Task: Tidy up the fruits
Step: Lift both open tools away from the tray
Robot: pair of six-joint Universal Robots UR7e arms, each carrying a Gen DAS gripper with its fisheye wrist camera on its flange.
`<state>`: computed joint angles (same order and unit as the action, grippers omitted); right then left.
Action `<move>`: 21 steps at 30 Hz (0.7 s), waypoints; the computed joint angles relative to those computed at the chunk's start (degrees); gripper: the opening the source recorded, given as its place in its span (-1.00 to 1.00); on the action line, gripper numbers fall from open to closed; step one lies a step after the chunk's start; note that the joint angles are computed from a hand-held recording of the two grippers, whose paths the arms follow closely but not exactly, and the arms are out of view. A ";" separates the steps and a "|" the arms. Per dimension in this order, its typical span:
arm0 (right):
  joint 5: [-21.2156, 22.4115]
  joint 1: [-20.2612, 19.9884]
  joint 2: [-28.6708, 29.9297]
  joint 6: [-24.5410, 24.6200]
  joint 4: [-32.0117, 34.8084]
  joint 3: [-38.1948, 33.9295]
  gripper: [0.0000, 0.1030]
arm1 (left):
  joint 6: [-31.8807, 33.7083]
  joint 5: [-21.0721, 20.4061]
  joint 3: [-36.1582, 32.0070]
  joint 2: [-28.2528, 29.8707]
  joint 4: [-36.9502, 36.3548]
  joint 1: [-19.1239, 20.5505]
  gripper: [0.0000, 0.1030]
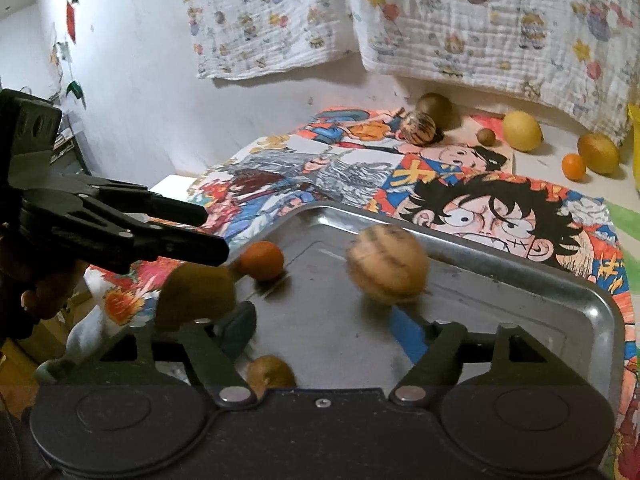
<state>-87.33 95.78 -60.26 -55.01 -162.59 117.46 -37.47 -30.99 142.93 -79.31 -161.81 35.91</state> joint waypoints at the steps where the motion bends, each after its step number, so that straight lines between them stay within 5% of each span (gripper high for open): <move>1: 0.08 0.03 -0.54 -0.55 -0.17 0.59 0.60 | -1.02 0.34 0.65 -0.85 1.21 -0.81 0.75; 4: 0.32 0.01 -2.29 -2.64 -0.54 2.49 0.71 | -2.00 0.63 3.12 -3.37 2.45 -3.17 0.94; 10: -0.31 -0.01 -5.47 -7.27 -2.30 6.43 0.87 | -3.60 1.58 7.44 -7.84 5.99 -8.32 0.99; 21: -3.66 -1.43 -9.83 -5.41 -7.41 10.54 0.97 | -11.64 0.15 7.04 -9.85 22.41 -11.92 0.99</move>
